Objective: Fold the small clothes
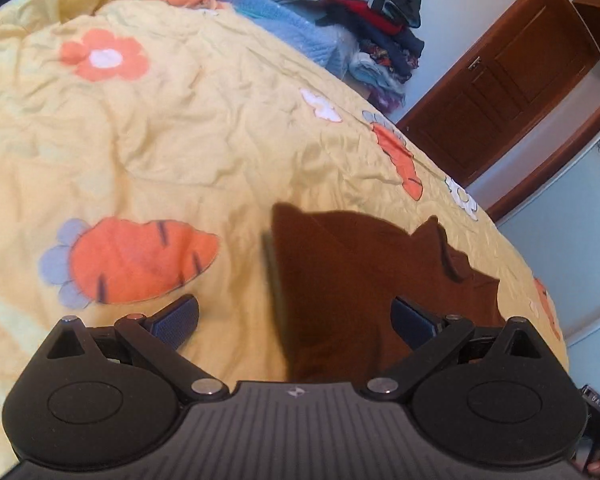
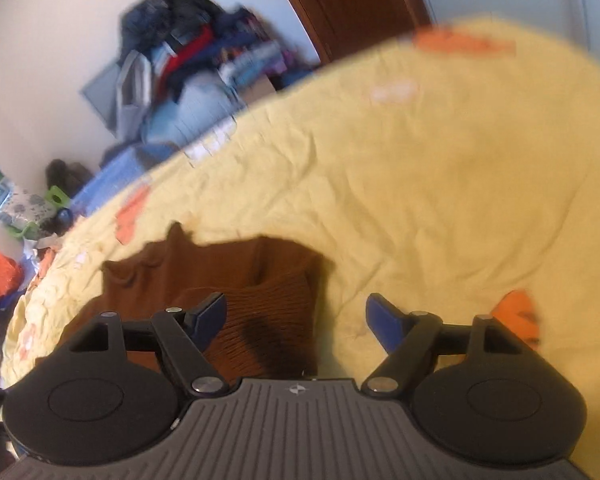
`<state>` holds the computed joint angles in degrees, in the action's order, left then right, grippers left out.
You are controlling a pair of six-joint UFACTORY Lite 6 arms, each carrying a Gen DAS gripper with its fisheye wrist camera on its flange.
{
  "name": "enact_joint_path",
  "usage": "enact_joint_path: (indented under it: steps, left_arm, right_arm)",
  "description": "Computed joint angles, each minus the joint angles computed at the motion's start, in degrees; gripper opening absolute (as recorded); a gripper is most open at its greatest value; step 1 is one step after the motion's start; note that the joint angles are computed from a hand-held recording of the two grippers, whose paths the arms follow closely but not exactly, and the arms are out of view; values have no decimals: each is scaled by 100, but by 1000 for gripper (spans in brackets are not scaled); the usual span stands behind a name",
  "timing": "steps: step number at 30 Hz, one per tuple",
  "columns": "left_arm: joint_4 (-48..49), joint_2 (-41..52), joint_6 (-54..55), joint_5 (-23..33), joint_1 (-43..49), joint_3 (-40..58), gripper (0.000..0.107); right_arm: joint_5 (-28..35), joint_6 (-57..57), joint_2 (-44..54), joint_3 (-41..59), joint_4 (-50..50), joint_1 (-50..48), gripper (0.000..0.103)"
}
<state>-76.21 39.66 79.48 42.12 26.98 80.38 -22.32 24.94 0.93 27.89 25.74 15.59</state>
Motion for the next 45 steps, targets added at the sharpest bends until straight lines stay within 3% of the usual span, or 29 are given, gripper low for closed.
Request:
enact_joint_path:
  steps: [2,3,4,8,11,12,13,14,15,16,18,19,21,22,23,24,25,26,27,30,32,33,35,36,37,41,42,44,45]
  left_arm:
    - [176,-99,22,-539,-384,7,44]
    - [438,-145,-74,-875,-594,15,14]
    - [465,-279,-72,-1072,-693,-93,14]
    - [-368,-697,1395,-1614,-769,-716,13]
    - [-1511,-990,3193,-1712,-787,-1290,16]
    - [-1750,-1116,3552,-1610,-733,-1467,17]
    - [-1841,-1254,3671,-1563,-672,-1624,23]
    - [-1735,-1444,3602,-1497,-557,-1798,27]
    - [-1576,-1672,3545,-1403,-404,-2017,44]
    - [-1469,-1913,3572,-1220,-195,-2285,74]
    - [-1411,-2328,3899,-596,352,-2899,98]
    - [-1383,-2474,4148,-373,549,-3170,98]
    - [-1733,-2589,4909,-643,501,-3594,97]
    - [-2263,-2551,5508,-991,321,-3767,81]
    - [-2661,-2636,6032,-1099,258,-3946,79]
    - [-2819,-2726,6317,-967,273,-4091,49]
    - [-2758,-2737,6362,-841,322,-4128,15]
    - [-2644,-2833,6167,-955,289,-4109,11]
    - [-2595,-2914,6007,-1142,238,-4081,11]
    - [-2600,-2805,6323,-889,468,-4102,11]
    - [-2092,-2992,5865,-788,653,-4195,12]
    - [-1500,-3072,5300,-687,814,-4175,13]
    - [-372,-3160,4336,-326,1267,-4154,30]
    - [87,-3169,3968,-91,1558,-4142,53]
    - [446,-3131,3773,215,1891,-4131,75]
    - [1089,-3190,3766,980,2781,-4357,80]
    - [949,-3350,4016,890,2765,-4556,77]
    - [335,-3843,4779,475,2525,-5076,35]
    - [141,-3964,4954,313,2374,-5182,16]
  right_arm:
    - [-218,480,511,263,-633,-85,70]
    - [-222,390,695,433,-705,-16,29]
    - [14,165,842,669,-538,96,20]
    - [-485,-1603,384,307,997,570,17]
    - [-522,-1228,617,149,660,326,17]
    - [-852,-1335,627,10,789,487,23]
    - [-944,-1610,594,-16,1157,673,41]
    - [-946,-1979,458,-43,1722,874,51]
    - [-963,-2348,217,-130,2281,1090,67]
    - [-1121,-2560,-140,-350,2646,1365,69]
    - [-1493,-2754,-883,-887,3082,2031,71]
    - [-1403,-2951,-1096,-998,3300,2251,71]
    - [-1209,-3559,-913,-843,3928,2581,70]
    - [-1154,-3722,-591,-694,4060,2666,60]
    - [-1105,-3648,-244,-560,4010,2715,53]
    - [-1295,-3660,-91,-529,4095,2914,32]
    - [-1246,-3740,-23,-479,4070,2931,24]
    - [-1191,-3770,-176,-510,4168,2931,21]
    - [-1106,-3658,-457,-661,4115,2844,20]
    - [-1157,-3507,-853,-1097,4192,2685,19]
    - [-1253,-3043,-1017,-1332,4026,2896,29]
    - [-1193,-3138,-1241,-1401,4303,3081,45]
    - [-1336,-3501,-1753,-1601,5160,3761,78]
    - [-1612,-3723,-2012,-1728,5753,4313,88]
    - [-1910,-3937,-2244,-1839,6352,4907,86]
    - [-2628,-3606,-2349,-2084,7764,6885,81]
    - [-2792,-3468,-2129,-2009,7905,7274,76]
    - [-2822,-3741,-1725,-1674,8144,7416,50]
    - [-2679,-3781,-1827,-1712,8040,7295,11]
